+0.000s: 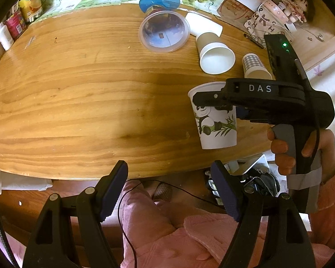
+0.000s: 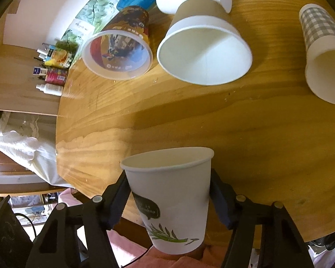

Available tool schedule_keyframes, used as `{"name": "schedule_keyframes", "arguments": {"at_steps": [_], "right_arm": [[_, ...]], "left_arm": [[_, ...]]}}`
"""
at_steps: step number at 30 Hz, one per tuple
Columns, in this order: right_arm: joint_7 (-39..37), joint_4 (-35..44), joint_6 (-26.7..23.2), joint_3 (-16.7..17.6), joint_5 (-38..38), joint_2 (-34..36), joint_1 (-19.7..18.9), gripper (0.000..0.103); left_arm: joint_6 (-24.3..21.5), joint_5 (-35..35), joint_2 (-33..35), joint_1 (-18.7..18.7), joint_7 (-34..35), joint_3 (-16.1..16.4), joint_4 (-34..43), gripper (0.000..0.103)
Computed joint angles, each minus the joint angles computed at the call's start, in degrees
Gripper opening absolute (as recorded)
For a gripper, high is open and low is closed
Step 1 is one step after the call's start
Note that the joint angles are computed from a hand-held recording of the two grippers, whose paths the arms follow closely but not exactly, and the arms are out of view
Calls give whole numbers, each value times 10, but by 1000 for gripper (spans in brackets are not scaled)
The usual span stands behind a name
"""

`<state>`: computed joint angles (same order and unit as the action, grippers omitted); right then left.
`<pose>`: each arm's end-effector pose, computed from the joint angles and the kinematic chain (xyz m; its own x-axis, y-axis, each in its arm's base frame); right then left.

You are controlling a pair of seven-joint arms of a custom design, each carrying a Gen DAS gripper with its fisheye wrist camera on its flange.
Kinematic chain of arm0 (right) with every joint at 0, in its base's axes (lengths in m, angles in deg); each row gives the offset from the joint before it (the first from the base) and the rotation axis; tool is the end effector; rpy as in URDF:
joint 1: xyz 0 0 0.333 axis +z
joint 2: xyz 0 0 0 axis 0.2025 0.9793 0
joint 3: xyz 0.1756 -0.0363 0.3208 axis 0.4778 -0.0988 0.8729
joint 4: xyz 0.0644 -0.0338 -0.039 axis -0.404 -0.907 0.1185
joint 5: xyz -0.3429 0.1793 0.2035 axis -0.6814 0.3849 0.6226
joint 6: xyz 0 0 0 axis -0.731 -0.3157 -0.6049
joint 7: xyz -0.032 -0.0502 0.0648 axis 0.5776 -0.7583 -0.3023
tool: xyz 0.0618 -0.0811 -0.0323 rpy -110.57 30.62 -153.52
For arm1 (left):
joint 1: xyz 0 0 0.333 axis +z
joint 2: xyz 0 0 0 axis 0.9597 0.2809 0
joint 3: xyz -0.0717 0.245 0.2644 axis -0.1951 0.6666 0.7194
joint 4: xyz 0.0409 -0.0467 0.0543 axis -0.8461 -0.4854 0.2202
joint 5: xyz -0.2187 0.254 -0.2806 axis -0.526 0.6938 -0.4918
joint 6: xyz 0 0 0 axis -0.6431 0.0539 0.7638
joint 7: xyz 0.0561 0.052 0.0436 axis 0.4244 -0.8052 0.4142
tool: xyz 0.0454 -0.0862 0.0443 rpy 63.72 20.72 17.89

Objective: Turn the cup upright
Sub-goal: 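Rotate the panda cup rim-up with the right tool and lower it to the desk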

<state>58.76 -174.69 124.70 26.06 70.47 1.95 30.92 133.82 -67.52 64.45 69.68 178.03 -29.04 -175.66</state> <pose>0.6861 0.3772 0.3701 -0.4481 -0.7376 -0.5051 -0.8322 0.5506 -0.0658 0.6988 -0.1812 0.4268 -0.5801 -0.7636 0.2836 -0.8135 0.5249 -0.2506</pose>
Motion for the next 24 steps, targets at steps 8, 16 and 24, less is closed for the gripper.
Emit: {"name": "schedule_keyframes", "arguments": {"at_steps": [8,16,24], "right_arm": [[92,-18,43,-77,-115,-20,68,66],[339,-18,76,-278,-432,-13,245,66],[538,1,61,-377,-653,13,335,66]], "left_arm": [[7,3,0,-1,2,1,-1,80],[28,2,-7,-1,-6,2,-13,80],[51,4,-23,0,-17,5,-36,80]]}}
